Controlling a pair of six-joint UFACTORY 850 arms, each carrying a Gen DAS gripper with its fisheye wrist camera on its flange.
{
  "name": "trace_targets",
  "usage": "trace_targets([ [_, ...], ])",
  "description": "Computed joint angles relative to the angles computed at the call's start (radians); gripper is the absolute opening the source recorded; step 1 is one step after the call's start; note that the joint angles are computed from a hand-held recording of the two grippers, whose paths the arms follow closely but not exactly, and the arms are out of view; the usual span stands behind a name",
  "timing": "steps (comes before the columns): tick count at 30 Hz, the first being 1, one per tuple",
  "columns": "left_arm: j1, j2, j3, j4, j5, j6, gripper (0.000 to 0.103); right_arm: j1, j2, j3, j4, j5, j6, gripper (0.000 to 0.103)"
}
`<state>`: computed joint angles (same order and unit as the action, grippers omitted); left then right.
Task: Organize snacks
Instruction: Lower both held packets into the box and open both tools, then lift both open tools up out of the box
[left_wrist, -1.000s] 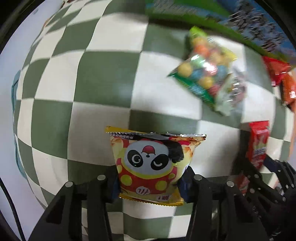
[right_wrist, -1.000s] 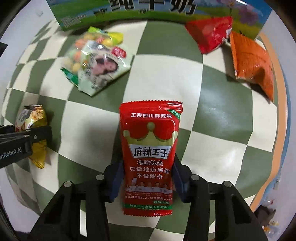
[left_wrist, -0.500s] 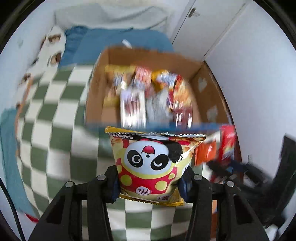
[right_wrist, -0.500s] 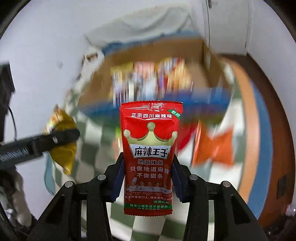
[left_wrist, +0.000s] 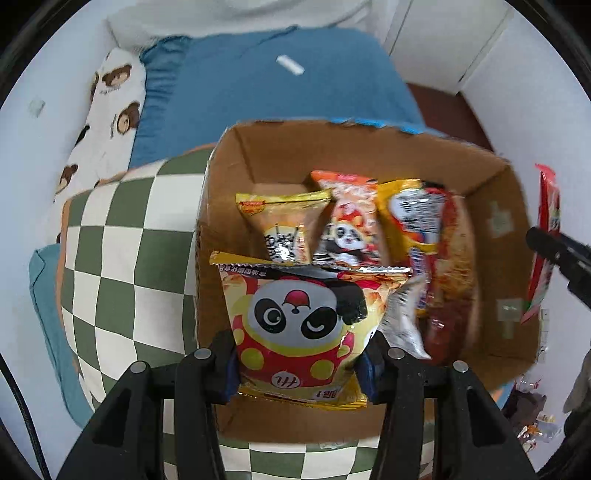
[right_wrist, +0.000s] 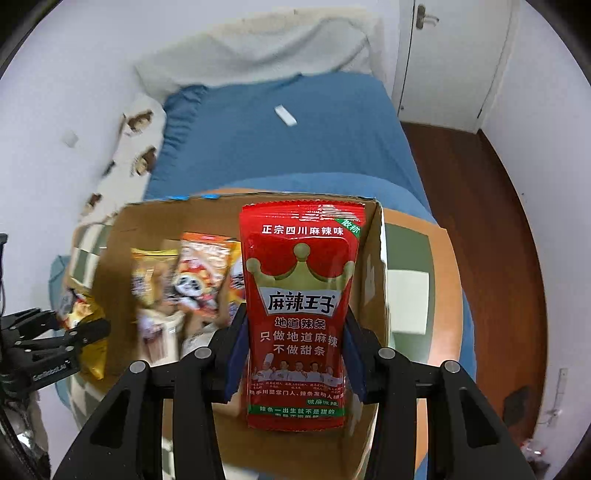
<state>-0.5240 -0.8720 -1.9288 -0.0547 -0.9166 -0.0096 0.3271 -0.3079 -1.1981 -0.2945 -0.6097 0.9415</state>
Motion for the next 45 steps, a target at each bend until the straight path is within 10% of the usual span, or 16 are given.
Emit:
trace_targets([
  [5, 0.004, -0.076, -0.090, 0.008, -0.064, -0.019, 0.048, -0.039, -0.065, -0.036, 0.086, -0.041, -0.094, 0.052],
  [9, 0.012, -0.101, -0.120, -0.003, -0.070, -0.040, 0.091, -0.057, -0.115, -0.065, 0.114, -0.070, -0.113, 0.085],
  [25, 0.001, -0.055, -0.054, 0.007, -0.008, -0.105, 0.091, -0.028, -0.106, -0.024, 0.149, -0.037, -0.093, 0.097],
  [45, -0.048, 0.294, 0.380, 0.108, 0.371, -0.154, 0.091, 0.144, 0.119, 0.152, -0.139, 0.018, 0.267, 0.097],
])
